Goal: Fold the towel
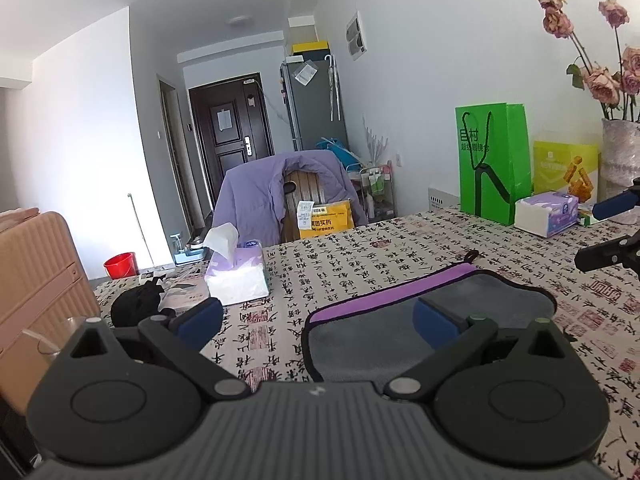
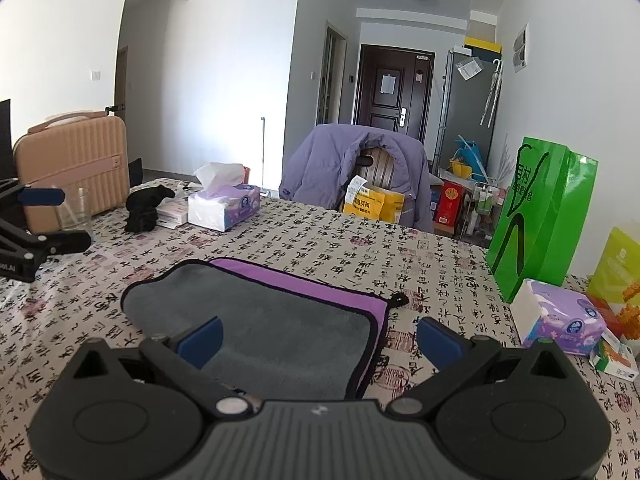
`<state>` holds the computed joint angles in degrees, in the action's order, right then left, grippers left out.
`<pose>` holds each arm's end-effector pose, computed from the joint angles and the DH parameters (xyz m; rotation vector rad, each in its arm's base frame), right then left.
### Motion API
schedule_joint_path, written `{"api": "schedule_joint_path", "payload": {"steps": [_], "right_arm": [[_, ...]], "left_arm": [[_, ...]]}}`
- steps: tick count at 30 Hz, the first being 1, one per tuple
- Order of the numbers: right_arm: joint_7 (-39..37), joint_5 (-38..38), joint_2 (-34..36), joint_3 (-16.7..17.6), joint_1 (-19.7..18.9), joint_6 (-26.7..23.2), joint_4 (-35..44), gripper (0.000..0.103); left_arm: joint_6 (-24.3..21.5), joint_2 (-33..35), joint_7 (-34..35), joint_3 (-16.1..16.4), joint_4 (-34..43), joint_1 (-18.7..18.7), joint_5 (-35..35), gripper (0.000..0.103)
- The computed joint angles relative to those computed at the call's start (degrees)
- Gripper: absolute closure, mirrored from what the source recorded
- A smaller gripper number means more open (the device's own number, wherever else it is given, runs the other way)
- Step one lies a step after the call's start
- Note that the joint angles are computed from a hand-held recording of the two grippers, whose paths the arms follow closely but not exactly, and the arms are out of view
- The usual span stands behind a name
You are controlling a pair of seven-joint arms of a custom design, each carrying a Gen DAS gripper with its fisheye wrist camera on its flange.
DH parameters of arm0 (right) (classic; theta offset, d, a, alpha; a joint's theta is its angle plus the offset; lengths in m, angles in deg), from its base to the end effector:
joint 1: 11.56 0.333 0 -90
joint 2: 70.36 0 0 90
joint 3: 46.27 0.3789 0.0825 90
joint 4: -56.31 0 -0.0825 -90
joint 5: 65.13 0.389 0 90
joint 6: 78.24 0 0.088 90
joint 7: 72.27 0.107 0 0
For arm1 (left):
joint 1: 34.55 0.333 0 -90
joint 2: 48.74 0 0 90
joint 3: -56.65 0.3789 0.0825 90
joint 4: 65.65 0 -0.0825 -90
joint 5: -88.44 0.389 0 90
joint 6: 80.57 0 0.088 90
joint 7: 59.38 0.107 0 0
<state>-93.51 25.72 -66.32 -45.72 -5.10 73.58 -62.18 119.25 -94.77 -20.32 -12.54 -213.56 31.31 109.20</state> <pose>0.5945 0.0457 0.4921 -1.9355 0.8400 -0.5810 0.4437 -0.1689 0.4942 -1.4132 1.3814 -0.7770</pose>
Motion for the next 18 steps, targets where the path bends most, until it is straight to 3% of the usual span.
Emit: {"api": "schedule_joint_path", "payload": {"steps": [18], "right_arm": [[-5.0,4.7,-8.7,-2.7,-1.1,-3.9,-10.6,0.000]], "left_arm": [[-1.0,-4.6,-2.5,7.4,-8.7,-13.4,-2.5,0.000]]}}
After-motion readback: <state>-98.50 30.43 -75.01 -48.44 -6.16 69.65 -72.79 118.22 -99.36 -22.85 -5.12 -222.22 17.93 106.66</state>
